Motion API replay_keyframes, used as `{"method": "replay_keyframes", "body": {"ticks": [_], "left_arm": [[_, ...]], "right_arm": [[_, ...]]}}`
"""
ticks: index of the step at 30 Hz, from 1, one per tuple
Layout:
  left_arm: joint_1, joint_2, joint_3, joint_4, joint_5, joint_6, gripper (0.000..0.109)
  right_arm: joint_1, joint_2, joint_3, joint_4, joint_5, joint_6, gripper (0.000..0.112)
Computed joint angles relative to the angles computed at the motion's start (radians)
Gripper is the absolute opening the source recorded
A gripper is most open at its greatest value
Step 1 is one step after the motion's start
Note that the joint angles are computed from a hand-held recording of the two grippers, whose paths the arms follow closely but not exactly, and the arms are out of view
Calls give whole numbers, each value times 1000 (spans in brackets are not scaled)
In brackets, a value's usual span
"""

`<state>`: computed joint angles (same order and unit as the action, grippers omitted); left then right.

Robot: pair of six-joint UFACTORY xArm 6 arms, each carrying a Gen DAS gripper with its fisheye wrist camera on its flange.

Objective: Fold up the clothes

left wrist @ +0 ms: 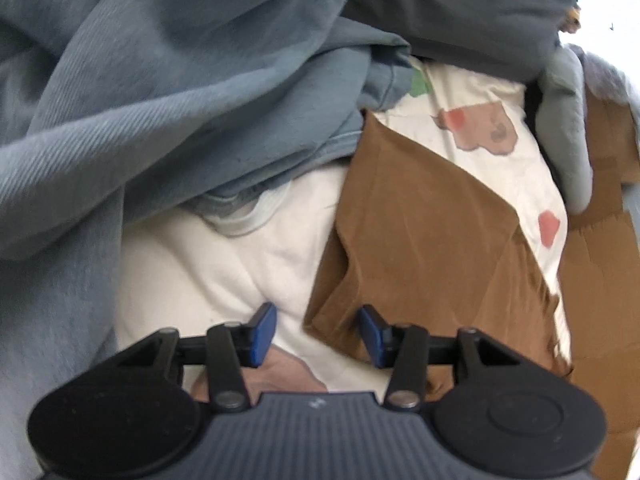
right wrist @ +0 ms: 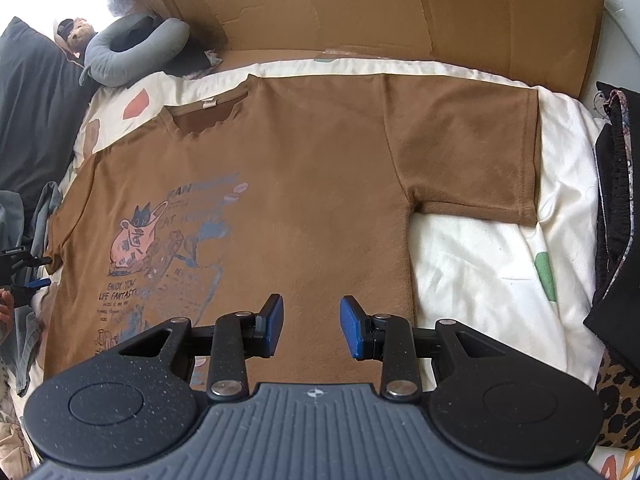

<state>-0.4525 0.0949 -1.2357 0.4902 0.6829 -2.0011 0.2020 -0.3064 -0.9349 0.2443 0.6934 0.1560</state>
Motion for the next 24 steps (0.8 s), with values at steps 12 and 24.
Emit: {"method": "replay_keyframes", "body": {"ticks": [12,24], "left_arm": [[33,-45,121,129,-163,-399,46],[33,-75,178,420,-260,-676,35]], "right_arm": [[5,5,8,0,7,0,38],[1,11,6,8,9,-11,38]]}}
